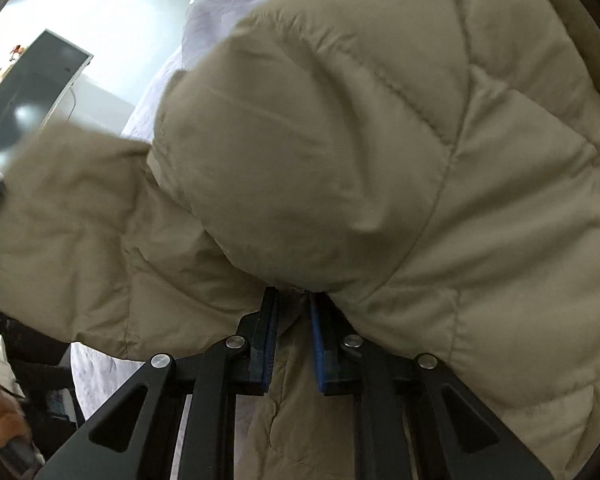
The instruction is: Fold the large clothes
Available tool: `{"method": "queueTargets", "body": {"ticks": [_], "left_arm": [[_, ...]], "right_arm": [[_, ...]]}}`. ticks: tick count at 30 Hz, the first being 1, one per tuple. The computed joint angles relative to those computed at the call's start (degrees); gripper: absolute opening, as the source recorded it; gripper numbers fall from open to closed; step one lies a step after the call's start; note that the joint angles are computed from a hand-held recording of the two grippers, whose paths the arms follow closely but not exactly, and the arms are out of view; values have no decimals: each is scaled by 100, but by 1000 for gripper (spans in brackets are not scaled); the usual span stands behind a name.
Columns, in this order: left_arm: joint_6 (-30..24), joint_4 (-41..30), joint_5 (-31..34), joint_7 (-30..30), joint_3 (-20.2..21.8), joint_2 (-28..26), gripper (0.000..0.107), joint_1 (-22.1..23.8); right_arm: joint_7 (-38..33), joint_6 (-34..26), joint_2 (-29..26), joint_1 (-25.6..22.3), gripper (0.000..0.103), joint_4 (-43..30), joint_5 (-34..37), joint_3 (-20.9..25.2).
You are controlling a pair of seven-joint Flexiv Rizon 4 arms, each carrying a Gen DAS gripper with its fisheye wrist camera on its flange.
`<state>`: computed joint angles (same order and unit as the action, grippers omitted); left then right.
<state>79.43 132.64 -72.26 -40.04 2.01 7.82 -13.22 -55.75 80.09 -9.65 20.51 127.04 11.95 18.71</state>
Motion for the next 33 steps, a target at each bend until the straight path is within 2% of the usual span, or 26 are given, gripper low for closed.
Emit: {"method": "queueTargets", "body": {"ticks": [3, 8, 11, 14, 17, 19, 21, 24, 25, 26, 28, 29, 31, 32, 33], "left_arm": [[39, -89, -246, 248, -156, 94, 11, -253], [-189, -287, 27, -79, -294, 107, 11, -444], [-280, -274, 317, -21, -399, 214, 11, -688], [-340, -304, 622, 81, -490, 193, 11, -912], [-351, -383, 965, 67, -630, 86, 11, -1155], [-303, -446, 1199, 54, -764, -110, 11, -1314], [-148, -468, 1763, -251, -917, -345, 11, -1374], [-51, -551, 3276, -1235, -1093, -796, 11, -1309], [-68, -612, 3950, -1713, -1104, -932, 11, -1263], [-136, -739, 4825, -2332, -1083, -1114, 11, -1229], [-270, -959, 6017, -3228, -968, -1330, 11, -1233], [-331, -1064, 6505, -3582, -909, -1413, 12, -1258], [-439, -1145, 7041, -3994, -859, -1451, 12, -1275], [-489, -1170, 7166, -4119, -872, -1453, 27, -1274], [-484, -1110, 6917, -3940, -993, -1436, 43, -1217]], "right_arm": [[-559, -136, -53, -230, 15, -232, 595, 278], [-2252, -655, -2, -776, 13, -710, 2574, 725], [-3079, -996, 336, -963, 13, -682, 3474, 740], [-3195, -1044, 904, -964, 15, -207, 3810, 569], [-2612, -892, 1522, -1001, 17, 524, 3493, 359], [-1923, -771, 1965, -1188, 17, 1162, 2982, 286], [-1352, -695, 2303, -1408, 17, 1705, 2555, 260], [-794, -763, 2690, -1627, 17, 2207, 2131, 159], [-775, -851, 2804, -1654, 17, 2259, 2123, 94], [-607, -972, 2759, -1637, 17, 2156, 1844, -158], [-576, -1170, 3041, -1625, 17, 2297, 1877, -348], [-558, -1410, 3168, -1675, 17, 2196, 1838, -486], [-469, -1430, 3106, -1516, 17, 2091, 1692, -782], [-581, -1510, 3160, -1519, 17, 2090, 1680, -928], [-569, -1467, 3054, -1393, 17, 2044, 1594, -1091]]}}
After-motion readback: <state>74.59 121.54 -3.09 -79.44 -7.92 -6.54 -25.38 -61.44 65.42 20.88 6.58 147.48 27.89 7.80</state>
